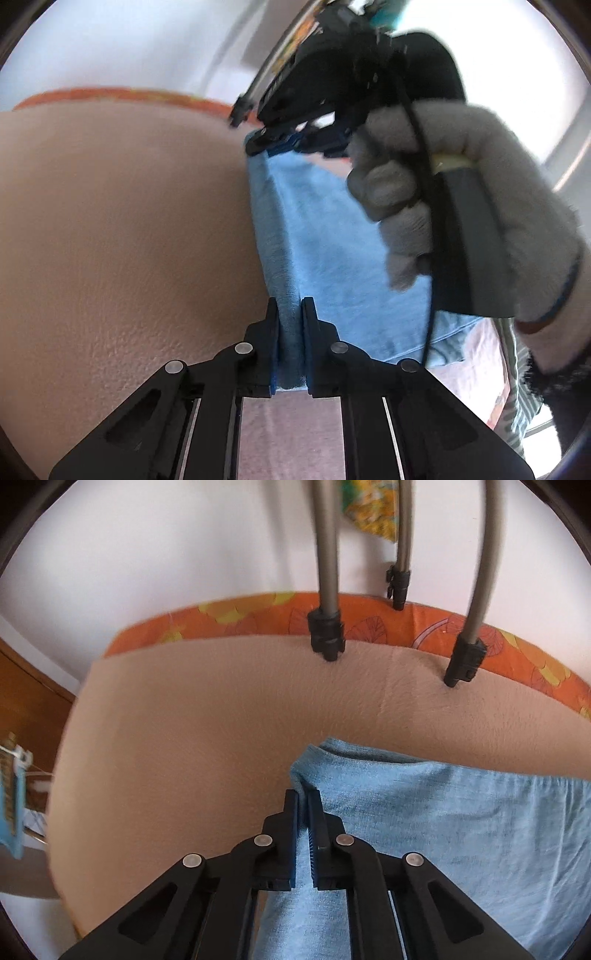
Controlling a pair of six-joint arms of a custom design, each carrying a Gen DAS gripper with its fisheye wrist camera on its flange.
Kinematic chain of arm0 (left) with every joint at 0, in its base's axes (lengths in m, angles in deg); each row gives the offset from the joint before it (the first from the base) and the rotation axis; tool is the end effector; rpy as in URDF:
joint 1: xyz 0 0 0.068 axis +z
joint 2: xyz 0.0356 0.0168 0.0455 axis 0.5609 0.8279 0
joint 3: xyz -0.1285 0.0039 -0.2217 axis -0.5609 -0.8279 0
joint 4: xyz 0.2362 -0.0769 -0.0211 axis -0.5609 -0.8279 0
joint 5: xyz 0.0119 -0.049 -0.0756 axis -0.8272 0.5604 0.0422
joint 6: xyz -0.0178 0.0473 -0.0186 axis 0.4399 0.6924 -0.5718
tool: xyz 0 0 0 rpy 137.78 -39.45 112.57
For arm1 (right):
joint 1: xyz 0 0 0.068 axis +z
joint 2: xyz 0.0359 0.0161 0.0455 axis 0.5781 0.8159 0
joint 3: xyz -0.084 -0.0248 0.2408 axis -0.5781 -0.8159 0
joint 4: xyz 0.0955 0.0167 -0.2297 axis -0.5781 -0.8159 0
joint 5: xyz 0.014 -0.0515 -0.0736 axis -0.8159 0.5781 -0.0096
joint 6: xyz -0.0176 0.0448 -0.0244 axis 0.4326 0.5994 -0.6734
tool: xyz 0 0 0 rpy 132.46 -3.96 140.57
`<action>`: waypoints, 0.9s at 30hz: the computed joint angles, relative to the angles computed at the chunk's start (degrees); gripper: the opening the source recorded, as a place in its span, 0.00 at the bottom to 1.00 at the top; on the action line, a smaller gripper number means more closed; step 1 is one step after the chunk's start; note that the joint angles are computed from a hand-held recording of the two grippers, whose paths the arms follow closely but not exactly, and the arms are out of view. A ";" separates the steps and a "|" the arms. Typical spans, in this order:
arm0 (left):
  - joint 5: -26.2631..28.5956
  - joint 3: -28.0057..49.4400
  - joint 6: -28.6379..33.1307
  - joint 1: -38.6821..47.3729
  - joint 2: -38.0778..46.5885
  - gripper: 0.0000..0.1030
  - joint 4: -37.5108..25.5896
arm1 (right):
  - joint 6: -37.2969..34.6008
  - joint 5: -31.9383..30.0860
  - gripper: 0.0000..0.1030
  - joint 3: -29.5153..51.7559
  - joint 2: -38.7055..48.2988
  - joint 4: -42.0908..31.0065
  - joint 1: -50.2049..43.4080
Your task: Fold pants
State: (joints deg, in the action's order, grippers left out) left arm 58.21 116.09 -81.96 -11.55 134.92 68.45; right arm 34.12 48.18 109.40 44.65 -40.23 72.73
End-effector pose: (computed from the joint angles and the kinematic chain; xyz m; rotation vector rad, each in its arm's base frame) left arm 0.1657 -0.1724 0.1756 0.2741 2.4273 -0.7357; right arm 0.3449 0.2634 0.1873 0.0707 2.7699 0.3764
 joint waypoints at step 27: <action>-4.70 34.33 2.53 -19.07 22.00 0.08 -4.42 | -9.79 -16.30 0.02 -46.47 -52.78 10.36 -29.06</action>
State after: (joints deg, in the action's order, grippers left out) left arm 53.51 150.42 -79.44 -30.63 156.93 64.03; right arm 24.33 31.88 62.93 -8.13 -29.87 43.68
